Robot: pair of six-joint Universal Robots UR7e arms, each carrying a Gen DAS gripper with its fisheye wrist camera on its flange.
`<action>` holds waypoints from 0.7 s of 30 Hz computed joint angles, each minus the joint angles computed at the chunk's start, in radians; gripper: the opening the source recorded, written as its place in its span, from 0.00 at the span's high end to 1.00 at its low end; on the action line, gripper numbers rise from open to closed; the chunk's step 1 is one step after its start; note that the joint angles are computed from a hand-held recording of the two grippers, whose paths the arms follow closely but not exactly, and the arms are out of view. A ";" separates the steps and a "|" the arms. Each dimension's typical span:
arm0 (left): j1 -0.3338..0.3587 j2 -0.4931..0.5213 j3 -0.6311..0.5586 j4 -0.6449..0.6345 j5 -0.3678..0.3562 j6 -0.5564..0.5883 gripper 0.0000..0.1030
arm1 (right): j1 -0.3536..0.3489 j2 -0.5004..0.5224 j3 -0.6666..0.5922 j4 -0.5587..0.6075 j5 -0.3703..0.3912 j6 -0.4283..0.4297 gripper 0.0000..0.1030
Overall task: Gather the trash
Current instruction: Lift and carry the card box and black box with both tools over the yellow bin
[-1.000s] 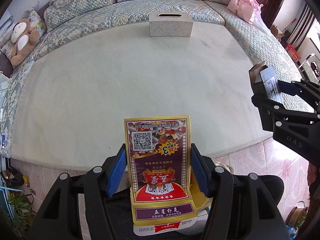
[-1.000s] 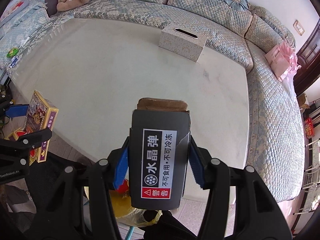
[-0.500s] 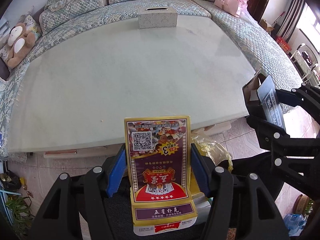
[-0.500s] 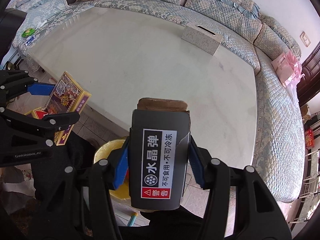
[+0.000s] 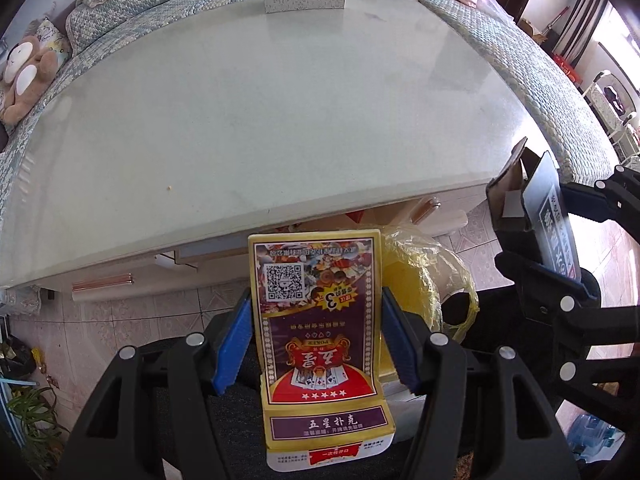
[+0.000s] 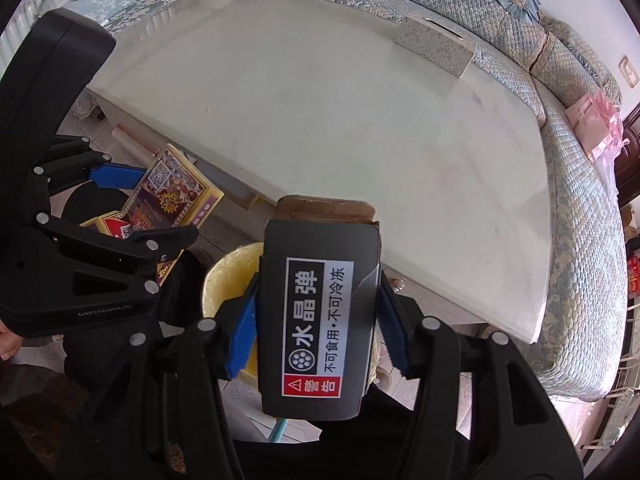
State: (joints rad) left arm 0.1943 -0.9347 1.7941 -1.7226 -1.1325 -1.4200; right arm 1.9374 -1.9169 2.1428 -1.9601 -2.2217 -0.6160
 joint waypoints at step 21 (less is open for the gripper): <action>0.073 0.107 0.155 -0.298 -0.101 0.030 0.42 | -0.224 -0.037 0.250 -0.289 -0.020 -0.174 0.48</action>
State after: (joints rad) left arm 0.2669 -0.8274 1.9490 -2.0202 -1.2338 -1.3903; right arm 1.7130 -1.9538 2.3927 -2.2492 -2.2418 -0.7899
